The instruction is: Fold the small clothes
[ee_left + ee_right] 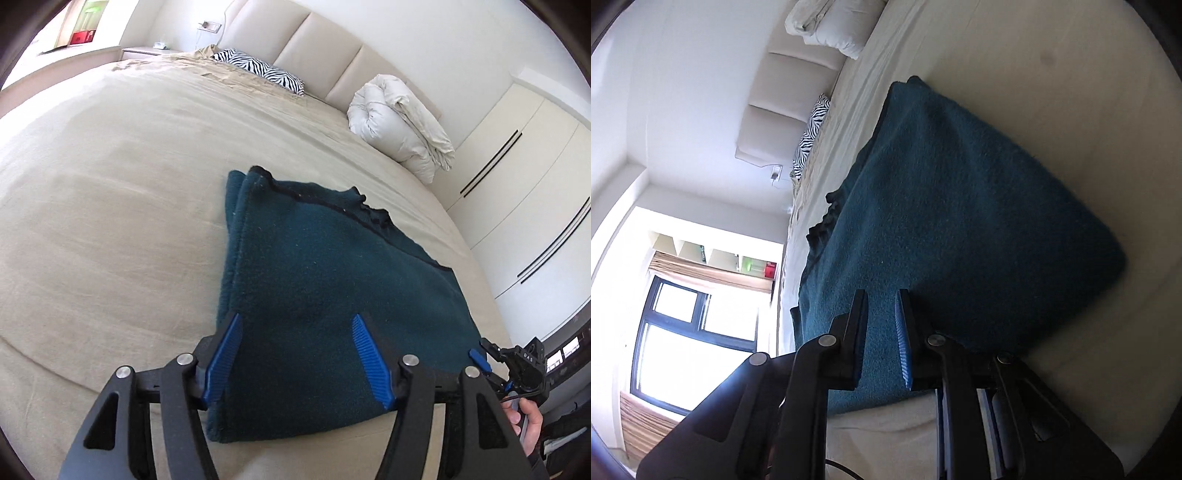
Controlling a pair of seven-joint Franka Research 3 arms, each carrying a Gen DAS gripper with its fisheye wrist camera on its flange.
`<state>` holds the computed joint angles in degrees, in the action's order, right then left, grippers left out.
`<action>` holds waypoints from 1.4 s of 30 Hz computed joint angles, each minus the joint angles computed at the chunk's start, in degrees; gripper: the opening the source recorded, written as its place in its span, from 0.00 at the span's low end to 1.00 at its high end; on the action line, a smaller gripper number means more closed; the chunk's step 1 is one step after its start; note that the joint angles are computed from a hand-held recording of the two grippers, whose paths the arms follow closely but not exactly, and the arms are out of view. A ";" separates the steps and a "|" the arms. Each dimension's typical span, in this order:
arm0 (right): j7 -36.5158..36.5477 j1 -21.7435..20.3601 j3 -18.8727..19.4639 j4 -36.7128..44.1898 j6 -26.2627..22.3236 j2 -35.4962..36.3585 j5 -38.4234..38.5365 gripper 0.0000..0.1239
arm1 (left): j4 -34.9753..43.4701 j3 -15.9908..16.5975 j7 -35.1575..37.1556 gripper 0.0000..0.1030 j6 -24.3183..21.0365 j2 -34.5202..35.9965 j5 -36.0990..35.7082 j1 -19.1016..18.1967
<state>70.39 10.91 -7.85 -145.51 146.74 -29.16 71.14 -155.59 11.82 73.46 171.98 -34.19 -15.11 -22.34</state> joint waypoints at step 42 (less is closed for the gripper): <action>7.99 5.87 15.00 43.58 -23.56 39.38 -9.46 0.46 | 10.32 23.08 34.09 0.14 -28.91 6.91 -50.27 -12.09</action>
<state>78.38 16.78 7.14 -101.93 123.18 10.22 61.68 -145.27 34.90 107.55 143.07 -27.27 -65.39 -34.43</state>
